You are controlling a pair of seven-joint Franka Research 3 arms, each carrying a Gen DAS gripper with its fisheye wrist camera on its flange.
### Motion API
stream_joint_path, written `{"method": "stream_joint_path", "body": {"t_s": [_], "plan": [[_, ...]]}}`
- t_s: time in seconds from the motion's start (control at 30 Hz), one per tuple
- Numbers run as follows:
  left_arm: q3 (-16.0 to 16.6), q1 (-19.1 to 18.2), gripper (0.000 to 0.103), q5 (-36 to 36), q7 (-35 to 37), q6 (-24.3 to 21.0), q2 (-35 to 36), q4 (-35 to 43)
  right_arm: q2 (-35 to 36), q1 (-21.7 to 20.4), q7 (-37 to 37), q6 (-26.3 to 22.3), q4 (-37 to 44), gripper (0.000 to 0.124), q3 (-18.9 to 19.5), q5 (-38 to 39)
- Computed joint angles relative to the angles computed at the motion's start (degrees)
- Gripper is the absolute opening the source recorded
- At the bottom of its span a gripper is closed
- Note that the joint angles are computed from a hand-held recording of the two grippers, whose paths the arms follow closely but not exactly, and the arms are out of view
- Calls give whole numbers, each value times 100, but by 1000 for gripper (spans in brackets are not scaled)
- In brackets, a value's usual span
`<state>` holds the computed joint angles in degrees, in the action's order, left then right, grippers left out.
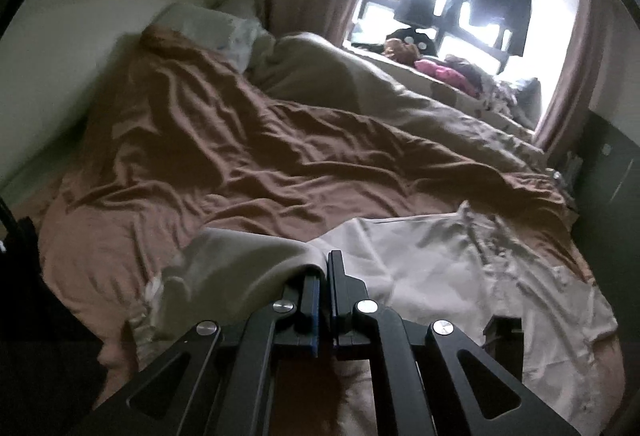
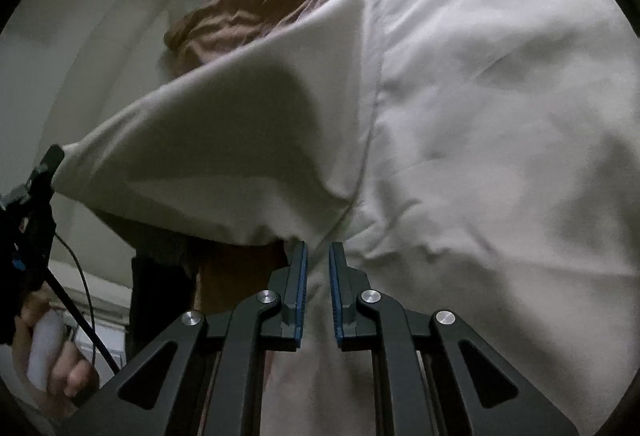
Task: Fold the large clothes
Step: 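Lift the sleeve with the left tool and lay it across the shirt body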
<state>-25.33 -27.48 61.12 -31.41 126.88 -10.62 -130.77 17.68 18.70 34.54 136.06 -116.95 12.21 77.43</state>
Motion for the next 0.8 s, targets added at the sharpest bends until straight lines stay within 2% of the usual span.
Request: {"method": "stream_joint_path", "body": {"t_s": [0.13,0.2,0.23,0.27,0.43,0.57,0.67,0.73,0.8], "plan": [[-76,-106,3,156,199,-48,377,477,-524,-225,87,-157,-351,12,-182,196],[-66,-201,3,235,287,-63,604,723,-914,-345,-118,-250,-715,36,-321,410],[-46,-249,3,285,295,-18,729,845,-1105,-383,-202,-275,-872,66,-403,492],[-18,-298,3,325,285,17,832,940,-1318,-419,-334,-283,-1065,80,-490,617],[167,-555,3,512,217,391,1384,1399,-2326,-419,-842,-165,-2026,80,-852,907],[340,-712,5,394,472,928,1808,1697,-2942,-573,-681,-57,-2707,80,-1224,804],[477,-762,29,137,859,1557,2067,1812,-3136,-729,-664,-39,-3033,80,-1419,630],[581,-813,72,179,761,1931,2065,1718,-3196,-837,-561,39,-3154,80,-1499,424],[633,-916,88,375,506,1918,1945,1601,-3155,-877,-452,90,-3101,80,-1524,303]]}}
